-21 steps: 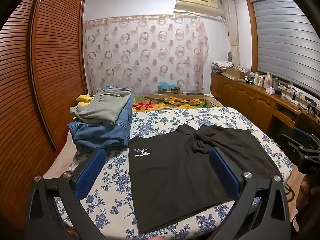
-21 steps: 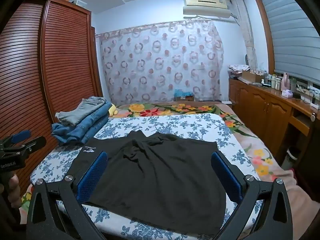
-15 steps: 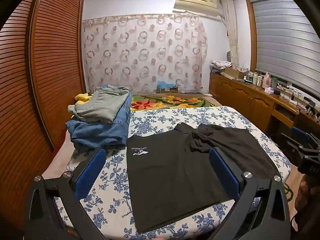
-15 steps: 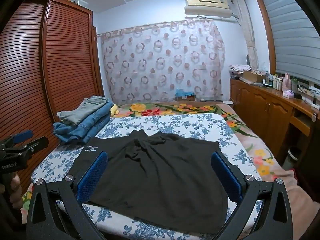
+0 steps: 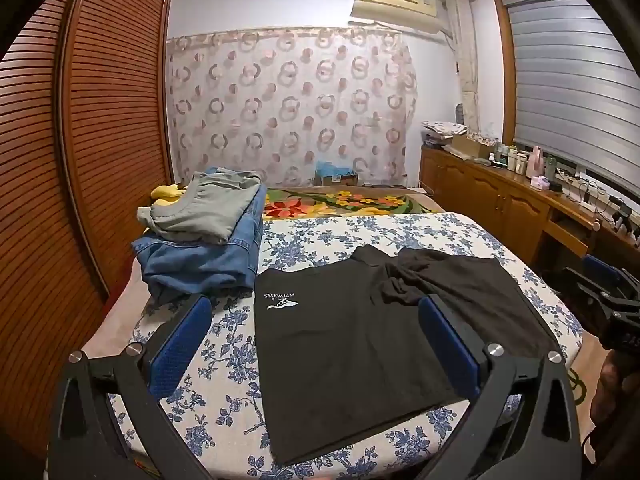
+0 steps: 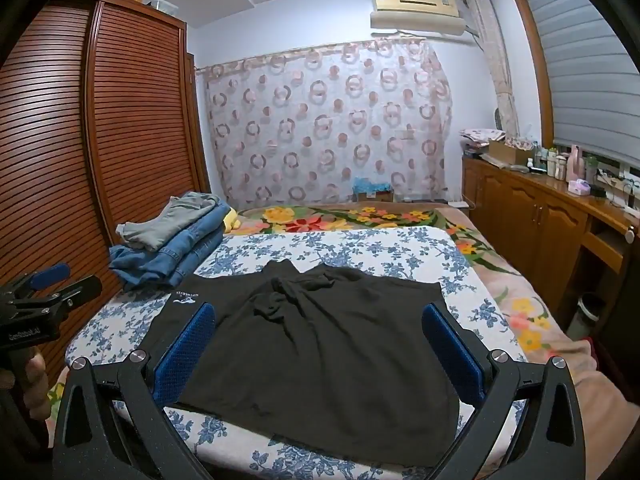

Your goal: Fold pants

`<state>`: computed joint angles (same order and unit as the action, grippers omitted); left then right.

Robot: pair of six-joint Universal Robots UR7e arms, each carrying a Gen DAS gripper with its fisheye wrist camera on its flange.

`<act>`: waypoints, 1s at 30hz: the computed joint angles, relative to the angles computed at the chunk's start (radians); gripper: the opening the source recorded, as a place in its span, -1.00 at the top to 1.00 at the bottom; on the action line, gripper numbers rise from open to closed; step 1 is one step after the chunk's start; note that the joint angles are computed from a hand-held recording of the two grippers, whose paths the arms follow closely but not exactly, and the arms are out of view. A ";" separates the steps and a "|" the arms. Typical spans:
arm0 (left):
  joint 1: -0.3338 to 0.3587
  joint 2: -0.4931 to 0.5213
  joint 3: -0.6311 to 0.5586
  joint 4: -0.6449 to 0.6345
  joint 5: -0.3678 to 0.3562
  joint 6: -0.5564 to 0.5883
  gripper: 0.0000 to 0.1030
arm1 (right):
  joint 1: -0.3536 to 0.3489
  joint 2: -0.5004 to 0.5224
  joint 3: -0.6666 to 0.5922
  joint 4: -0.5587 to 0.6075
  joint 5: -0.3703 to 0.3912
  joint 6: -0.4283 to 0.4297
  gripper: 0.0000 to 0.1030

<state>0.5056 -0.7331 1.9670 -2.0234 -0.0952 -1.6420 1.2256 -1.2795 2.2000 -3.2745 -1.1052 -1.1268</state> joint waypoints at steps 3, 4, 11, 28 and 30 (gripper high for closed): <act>0.004 0.005 0.007 -0.043 0.002 0.034 -1.00 | 0.006 0.004 -0.004 0.000 -0.004 0.003 -1.00; 0.004 0.005 0.008 -0.055 0.002 0.042 -1.00 | 0.006 0.003 -0.005 0.003 -0.004 0.003 -1.00; 0.004 0.005 0.007 -0.053 0.001 0.043 -1.00 | 0.006 0.003 -0.006 0.004 -0.004 0.005 -1.00; 0.001 -0.005 0.005 0.023 0.008 -0.029 -1.00 | 0.006 0.002 -0.007 0.006 -0.004 0.005 -1.00; 0.001 -0.006 0.004 0.032 0.008 -0.036 -1.00 | 0.007 0.002 -0.007 0.006 -0.004 0.005 -1.00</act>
